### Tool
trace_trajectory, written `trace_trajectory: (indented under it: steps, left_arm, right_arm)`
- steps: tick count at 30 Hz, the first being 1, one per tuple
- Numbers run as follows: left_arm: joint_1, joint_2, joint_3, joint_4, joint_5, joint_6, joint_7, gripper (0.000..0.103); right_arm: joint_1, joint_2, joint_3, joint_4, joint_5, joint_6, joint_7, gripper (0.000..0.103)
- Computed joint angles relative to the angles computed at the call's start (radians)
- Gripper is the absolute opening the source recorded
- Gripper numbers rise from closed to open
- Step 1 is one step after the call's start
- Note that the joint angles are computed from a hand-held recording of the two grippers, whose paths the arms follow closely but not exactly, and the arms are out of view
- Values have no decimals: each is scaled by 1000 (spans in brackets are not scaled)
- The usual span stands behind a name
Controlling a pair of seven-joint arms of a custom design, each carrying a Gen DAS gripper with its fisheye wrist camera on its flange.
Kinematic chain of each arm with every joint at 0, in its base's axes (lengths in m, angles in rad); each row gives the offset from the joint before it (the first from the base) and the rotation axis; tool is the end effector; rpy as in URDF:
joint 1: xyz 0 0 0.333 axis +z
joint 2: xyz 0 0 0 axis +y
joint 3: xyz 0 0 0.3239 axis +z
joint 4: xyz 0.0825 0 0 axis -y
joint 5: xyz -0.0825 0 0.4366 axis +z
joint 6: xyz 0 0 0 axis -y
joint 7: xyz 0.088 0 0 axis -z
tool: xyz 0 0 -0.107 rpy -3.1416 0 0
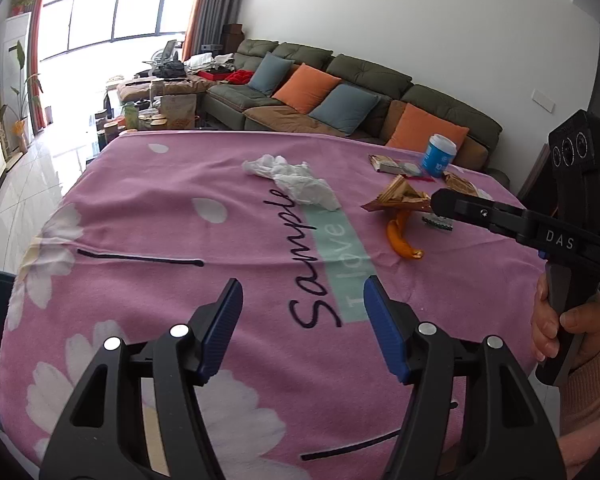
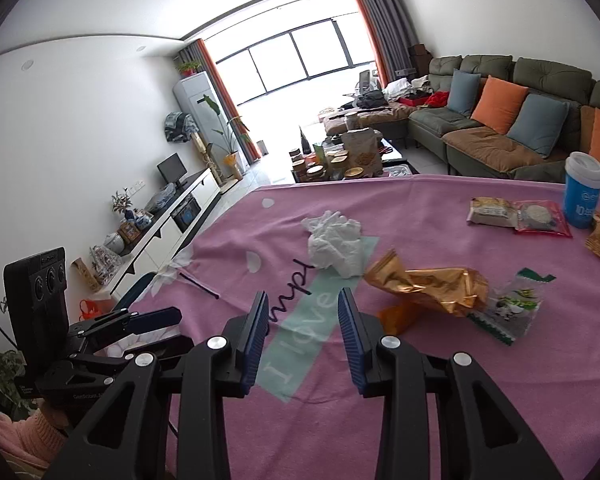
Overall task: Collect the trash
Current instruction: 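Move both tools back over the trash on the blanket, then grasp another orange peel with the left tool while the right tool grasps a gold chip bag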
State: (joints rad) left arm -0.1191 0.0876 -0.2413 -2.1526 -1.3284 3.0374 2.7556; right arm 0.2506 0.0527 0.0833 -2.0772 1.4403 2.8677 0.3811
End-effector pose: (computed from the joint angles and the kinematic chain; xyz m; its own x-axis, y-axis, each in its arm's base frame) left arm 0.5937 -0.1427 0.3849 -0.3324 -0.9231 0.1935 -0.6567 0.0793 -0.7499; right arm 0.6084 0.1520 0.4292 0.3803 -0.8556 -0.3513 -0.6429 0.0286 -0.7654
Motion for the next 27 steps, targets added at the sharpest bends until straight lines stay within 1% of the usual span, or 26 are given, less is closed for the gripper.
trace_trajectory:
  steps: [4, 6, 8, 11, 15, 17, 20, 22, 23, 24, 25, 26, 27]
  left_arm:
    - [-22, 58, -20, 55, 130, -28, -86, 65]
    - [-25, 93, -33, 86, 208, -37, -146, 67]
    - [-25, 126, -45, 117, 284, -48, -209, 68]
    - [-38, 174, -42, 164, 417, -71, -335, 68]
    - [-70, 225, -10, 216, 595, -100, -523, 67]
    - [-82, 258, 3, 251, 670, -123, -605, 63]
    - [-92, 296, 17, 297, 767, -159, -707, 55]
    - [-95, 320, 23, 325, 825, -184, -766, 45]
    - [-102, 329, 29, 332, 858, -176, -798, 42]
    - [-101, 332, 28, 335, 881, -173, -820, 36]
    - [-87, 340, 13, 346, 889, -182, -828, 30]
    - [-74, 348, 1, 355, 899, -187, -838, 27]
    - [-69, 350, -1, 356, 918, -186, -859, 21]
  right_arm:
    - [-19, 14, -14, 7, 70, 49, -30, 34]
    - [-31, 26, -19, 13, 89, 54, -26, 38]
    - [-45, 38, -24, 15, 96, 47, -25, 39]
    - [-58, 72, -24, 33, 60, 42, 28, 44]
    - [-90, 89, -22, 40, 48, -14, 79, 47]
    - [-101, 99, -19, 48, 49, -32, 93, 50]
    - [-114, 114, -16, 62, 47, -59, 122, 50]
    - [-122, 125, -14, 71, 45, -76, 142, 50]
    - [-125, 127, -13, 73, 36, -85, 161, 50]
    - [-129, 132, -12, 75, 33, -92, 173, 49]
    - [-132, 132, -10, 75, 33, -100, 180, 47]
    - [-135, 135, -10, 78, 31, -107, 188, 41]
    - [-138, 137, -9, 79, 33, -114, 192, 36]
